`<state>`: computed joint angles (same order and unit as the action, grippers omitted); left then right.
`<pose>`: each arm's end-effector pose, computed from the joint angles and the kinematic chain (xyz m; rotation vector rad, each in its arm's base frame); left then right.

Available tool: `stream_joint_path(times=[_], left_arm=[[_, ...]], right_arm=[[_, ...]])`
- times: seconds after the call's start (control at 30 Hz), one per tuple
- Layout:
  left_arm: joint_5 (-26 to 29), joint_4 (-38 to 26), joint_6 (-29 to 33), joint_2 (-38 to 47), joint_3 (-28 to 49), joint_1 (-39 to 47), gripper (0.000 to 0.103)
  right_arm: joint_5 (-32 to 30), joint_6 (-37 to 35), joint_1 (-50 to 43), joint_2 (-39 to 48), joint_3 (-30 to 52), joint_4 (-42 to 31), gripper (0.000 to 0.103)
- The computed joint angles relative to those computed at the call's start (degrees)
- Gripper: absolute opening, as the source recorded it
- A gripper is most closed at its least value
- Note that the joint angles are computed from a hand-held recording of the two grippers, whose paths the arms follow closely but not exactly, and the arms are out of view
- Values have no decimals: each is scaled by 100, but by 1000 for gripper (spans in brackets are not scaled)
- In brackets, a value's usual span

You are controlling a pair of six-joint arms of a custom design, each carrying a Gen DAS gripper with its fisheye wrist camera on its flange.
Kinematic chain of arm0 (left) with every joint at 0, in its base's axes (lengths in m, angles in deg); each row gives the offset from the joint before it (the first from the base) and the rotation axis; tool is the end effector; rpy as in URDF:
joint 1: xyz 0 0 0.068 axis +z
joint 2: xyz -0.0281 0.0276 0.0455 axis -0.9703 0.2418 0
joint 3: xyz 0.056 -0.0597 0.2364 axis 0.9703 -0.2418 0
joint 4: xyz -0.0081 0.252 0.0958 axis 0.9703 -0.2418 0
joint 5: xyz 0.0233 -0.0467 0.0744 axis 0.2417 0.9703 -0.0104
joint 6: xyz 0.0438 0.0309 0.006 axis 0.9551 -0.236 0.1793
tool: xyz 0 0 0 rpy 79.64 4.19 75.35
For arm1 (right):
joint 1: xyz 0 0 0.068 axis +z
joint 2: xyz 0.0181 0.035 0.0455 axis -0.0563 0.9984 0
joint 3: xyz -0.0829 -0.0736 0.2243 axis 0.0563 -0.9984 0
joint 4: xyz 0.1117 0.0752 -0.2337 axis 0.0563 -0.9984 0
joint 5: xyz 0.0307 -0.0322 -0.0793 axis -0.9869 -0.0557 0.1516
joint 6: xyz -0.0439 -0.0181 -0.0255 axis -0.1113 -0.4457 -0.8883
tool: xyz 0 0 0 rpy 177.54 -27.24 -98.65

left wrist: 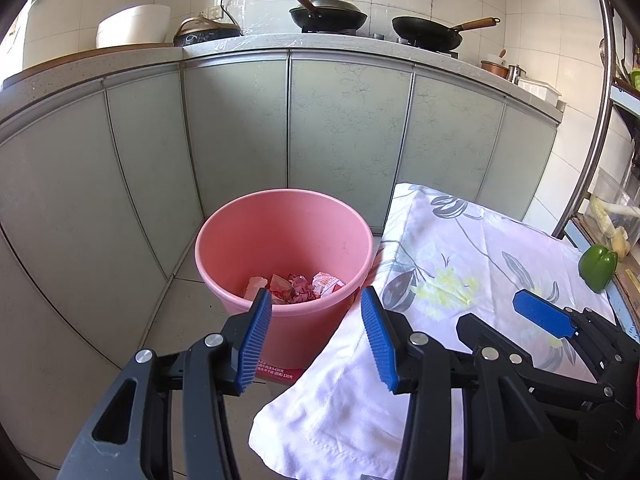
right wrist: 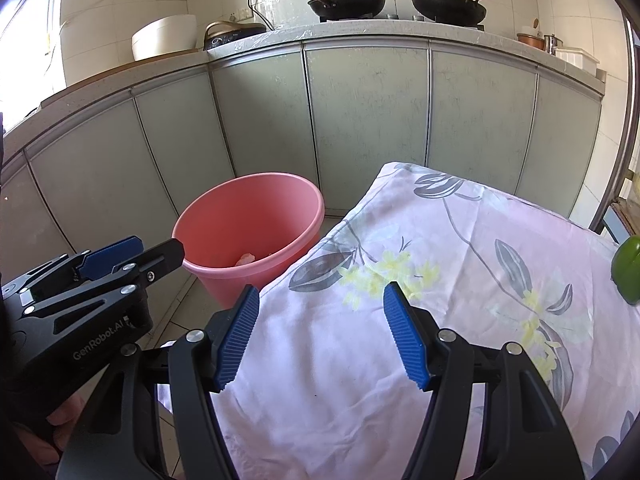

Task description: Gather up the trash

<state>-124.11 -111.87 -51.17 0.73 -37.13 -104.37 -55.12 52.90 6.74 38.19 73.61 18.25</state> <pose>0.2566 -0.1101 0.1908 -0.7495 2.1279 0.2909 0.3855 0.0854 0.1458 -0.8704 2.1102 0.4821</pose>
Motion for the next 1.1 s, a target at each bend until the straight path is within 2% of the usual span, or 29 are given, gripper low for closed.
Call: stream_joint_path(times=[1.1], left_arm=[[132,189,252,26,-61,161,46]], right_arm=[[110,118,47,36,6,-30,65]])
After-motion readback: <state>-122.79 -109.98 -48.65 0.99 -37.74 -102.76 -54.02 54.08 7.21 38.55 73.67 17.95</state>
